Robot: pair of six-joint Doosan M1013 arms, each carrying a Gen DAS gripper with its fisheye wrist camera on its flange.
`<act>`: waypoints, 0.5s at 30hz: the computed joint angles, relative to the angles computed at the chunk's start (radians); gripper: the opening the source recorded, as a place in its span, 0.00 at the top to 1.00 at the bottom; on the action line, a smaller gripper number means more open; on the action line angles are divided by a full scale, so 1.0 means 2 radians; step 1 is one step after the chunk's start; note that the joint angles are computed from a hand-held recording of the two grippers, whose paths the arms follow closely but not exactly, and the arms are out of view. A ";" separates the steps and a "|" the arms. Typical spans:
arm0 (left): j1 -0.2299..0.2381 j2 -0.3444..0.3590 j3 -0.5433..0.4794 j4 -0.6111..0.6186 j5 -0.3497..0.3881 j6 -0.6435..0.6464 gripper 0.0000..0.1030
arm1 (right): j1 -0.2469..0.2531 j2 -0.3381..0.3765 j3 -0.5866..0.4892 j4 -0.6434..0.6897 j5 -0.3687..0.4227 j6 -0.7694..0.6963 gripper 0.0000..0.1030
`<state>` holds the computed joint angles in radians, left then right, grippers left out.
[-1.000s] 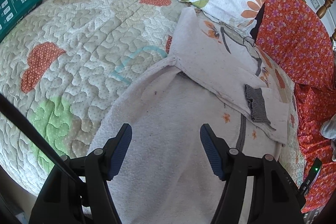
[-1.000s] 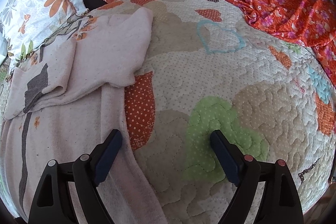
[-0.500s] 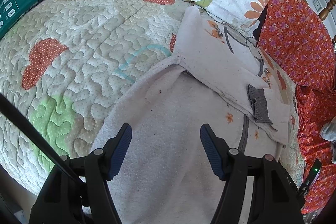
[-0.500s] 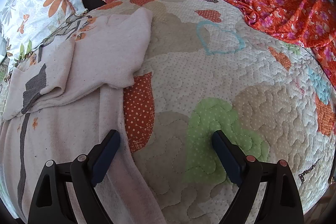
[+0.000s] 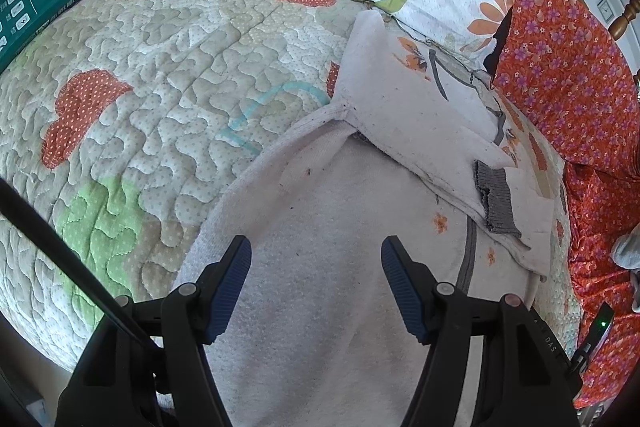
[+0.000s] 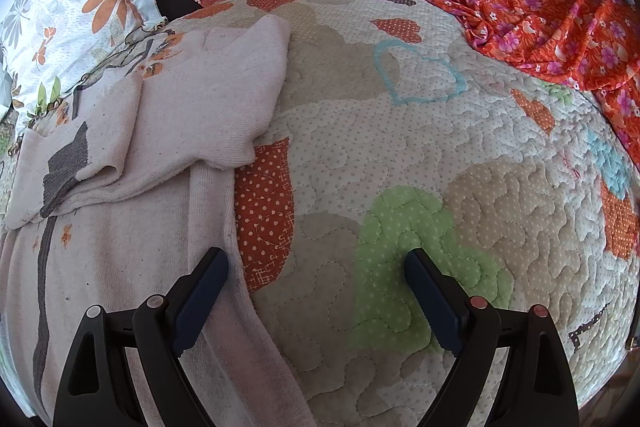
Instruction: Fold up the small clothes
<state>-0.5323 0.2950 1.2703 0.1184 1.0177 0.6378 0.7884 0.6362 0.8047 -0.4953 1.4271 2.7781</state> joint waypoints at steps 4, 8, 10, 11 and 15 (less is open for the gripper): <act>0.000 0.000 -0.001 0.000 0.000 0.000 0.36 | 0.000 0.000 0.000 -0.001 0.000 0.000 0.09; 0.001 -0.001 0.003 -0.002 -0.001 0.000 0.36 | 0.000 0.000 0.000 -0.001 0.000 0.000 0.08; 0.002 -0.001 0.005 -0.003 -0.002 0.000 0.36 | 0.000 0.000 0.000 -0.001 0.000 0.000 0.08; 0.002 -0.001 0.005 -0.004 -0.002 0.000 0.36 | 0.000 0.000 0.000 -0.001 0.000 0.000 0.08; 0.002 -0.001 0.005 -0.004 -0.003 0.000 0.36 | 0.000 0.000 0.000 -0.001 0.000 0.001 0.08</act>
<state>-0.5275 0.2925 1.2811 0.1113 1.0125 0.6378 0.7888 0.6371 0.8043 -0.4976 1.4280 2.7793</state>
